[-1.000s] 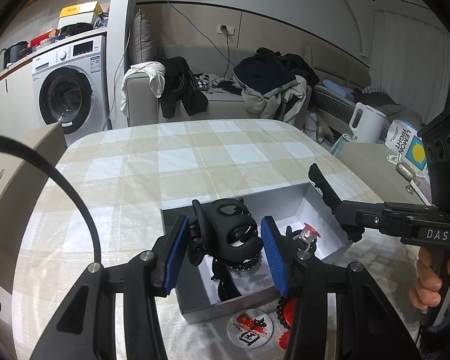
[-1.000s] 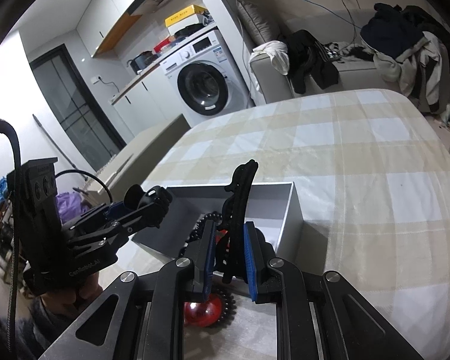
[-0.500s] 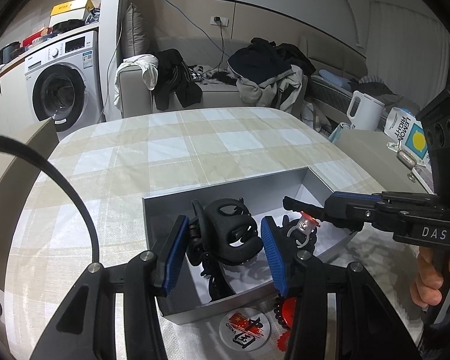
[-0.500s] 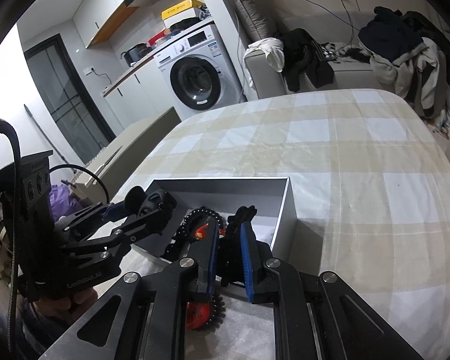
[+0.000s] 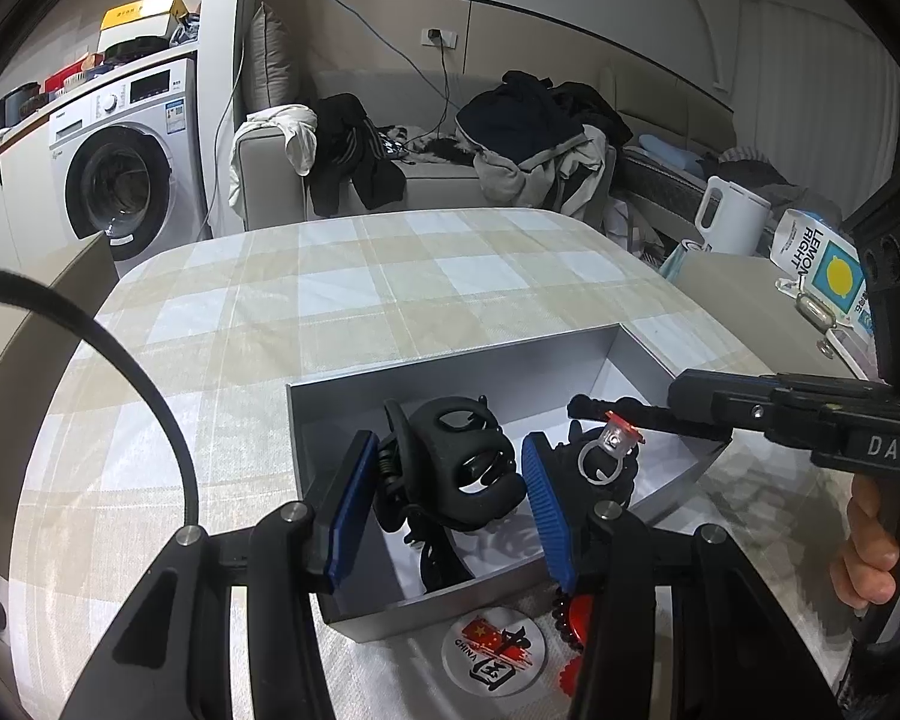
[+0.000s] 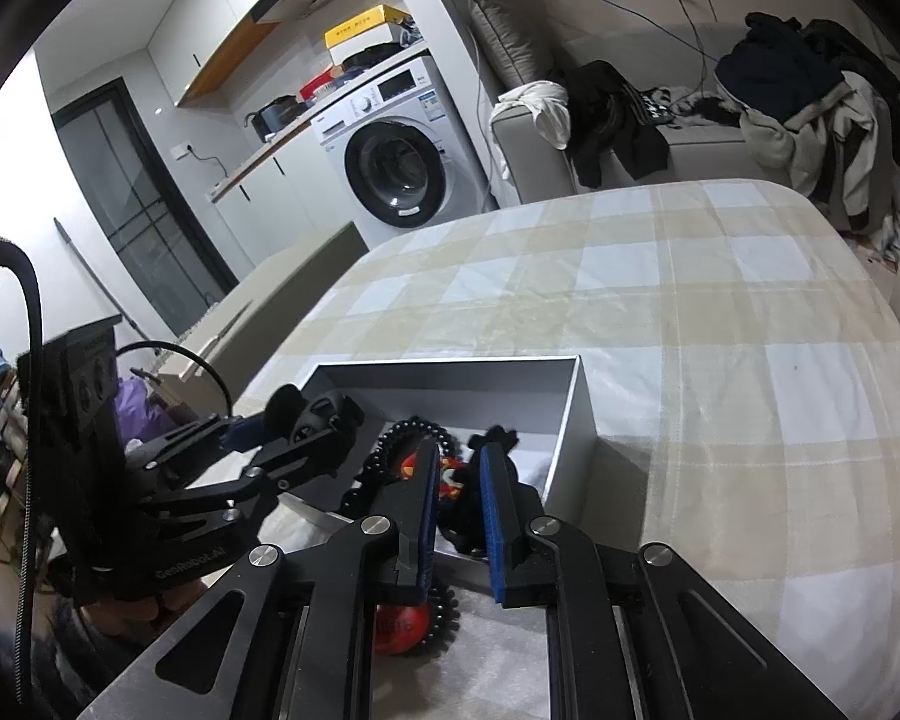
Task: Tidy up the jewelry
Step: 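Open both grippers to drop the clips inside the silver box, then grasp the red gear-edged charm with the left gripper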
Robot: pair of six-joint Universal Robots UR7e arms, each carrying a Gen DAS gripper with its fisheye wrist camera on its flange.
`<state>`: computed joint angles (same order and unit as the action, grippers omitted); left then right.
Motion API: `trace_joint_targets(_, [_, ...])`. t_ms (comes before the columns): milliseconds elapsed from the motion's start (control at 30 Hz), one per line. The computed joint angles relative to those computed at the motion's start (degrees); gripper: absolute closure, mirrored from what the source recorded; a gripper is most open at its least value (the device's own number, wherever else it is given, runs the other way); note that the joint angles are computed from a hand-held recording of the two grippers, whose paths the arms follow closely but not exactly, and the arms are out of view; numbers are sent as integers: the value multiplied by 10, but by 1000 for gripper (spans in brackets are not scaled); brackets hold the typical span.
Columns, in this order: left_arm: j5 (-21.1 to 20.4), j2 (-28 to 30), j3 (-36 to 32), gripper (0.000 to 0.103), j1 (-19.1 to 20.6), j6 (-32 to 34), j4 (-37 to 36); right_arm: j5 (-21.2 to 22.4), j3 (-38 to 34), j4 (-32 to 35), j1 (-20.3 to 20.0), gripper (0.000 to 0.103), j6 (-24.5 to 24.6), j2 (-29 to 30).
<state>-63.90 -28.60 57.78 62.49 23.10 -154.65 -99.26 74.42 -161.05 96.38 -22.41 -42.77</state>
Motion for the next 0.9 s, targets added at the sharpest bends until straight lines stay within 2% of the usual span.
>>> trace_joint_targets(133, [1, -2, 0, 60, 1, -7, 9, 7, 12, -14, 2, 87, -3, -7])
trace_joint_targets(167, [2, -3, 3, 60, 1, -8, 9, 3, 17, -19, 2, 82, -3, -9])
trace_joint_targets(267, [-4, -12, 13, 59, 1, -13, 13, 2, 35, -39, 3, 53, 1, -19])
trace_joint_targets(300, [-5, -14, 17, 59, 1, -14, 11, 7, 43, -47, 2, 50, 4, -24])
trace_joint_targets(333, [-2, -18, 23, 57, 0, -14, 7, 8, 46, -49, 2, 44, 5, -27])
trace_joint_targets(433, [2, -31, 45, 33, -2, -17, -14, 2, 65, -61, 1, 25, 14, -41])
trace_joint_targets(500, [-7, -41, 59, 29, -1, -23, -25, -6, 77, -75, 2, 16, 18, -47])
trace_joint_targets(533, [-10, -47, 66, 25, -1, -27, -30, -9, 83, -81, 2, 13, 19, -50])
trace_joint_targets(567, [-13, -55, 78, 18, 0, -31, -38, -12, 91, -90, 1, 7, 18, -54])
trace_joint_targets(600, [-12, -59, 86, 15, -1, -33, -48, -15, 97, -97, 1, 1, 18, -56])
trace_joint_targets(667, [-3, -71, 111, 2, -2, -33, -80, -26, 113, -116, 1, 0, 17, -60])
trace_joint_targets(833, [21, -87, 153, 1, -6, -39, -122, -56, 127, -114, 3, 0, 18, -58])
trace_joint_targets(900, [23, -92, 163, 1, -5, -45, -122, -53, 130, -93, 2, 0, 22, -58])
